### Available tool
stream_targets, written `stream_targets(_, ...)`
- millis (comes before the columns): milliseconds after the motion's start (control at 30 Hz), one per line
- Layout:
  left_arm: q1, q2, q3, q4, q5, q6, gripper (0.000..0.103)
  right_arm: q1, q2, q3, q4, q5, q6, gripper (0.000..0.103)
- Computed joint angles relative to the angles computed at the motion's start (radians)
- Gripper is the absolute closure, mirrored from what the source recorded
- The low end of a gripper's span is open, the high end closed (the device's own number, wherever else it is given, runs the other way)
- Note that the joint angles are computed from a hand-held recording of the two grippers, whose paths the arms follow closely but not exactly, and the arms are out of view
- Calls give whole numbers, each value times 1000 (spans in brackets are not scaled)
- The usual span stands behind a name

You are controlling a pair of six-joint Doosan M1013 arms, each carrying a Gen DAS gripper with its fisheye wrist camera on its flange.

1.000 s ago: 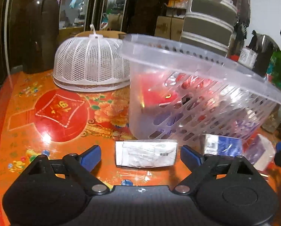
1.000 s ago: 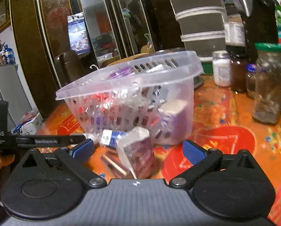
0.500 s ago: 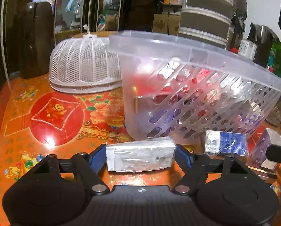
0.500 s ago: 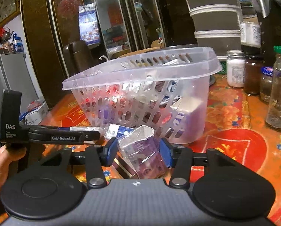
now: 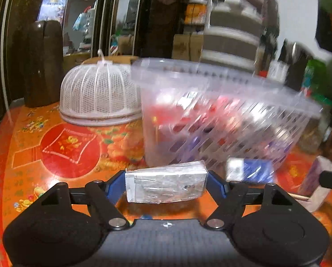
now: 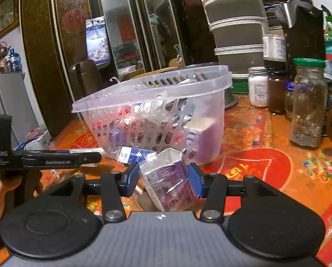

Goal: Organize objects
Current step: 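Carry both packets into the basket and open both grippers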

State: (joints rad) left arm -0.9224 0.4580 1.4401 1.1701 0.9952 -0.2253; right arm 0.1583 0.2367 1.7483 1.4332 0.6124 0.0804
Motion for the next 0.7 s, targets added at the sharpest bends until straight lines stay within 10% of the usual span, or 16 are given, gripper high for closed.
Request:
stream_targets(300, -32, -54, -47, 232, -11, -73, 24, 13, -27, -110, 139, 6, -166, 51)
stream_targets(700, 95, 76, -320, -98, -24, 202, 19, 101, 147, -410, -577, -104, 487, 38)
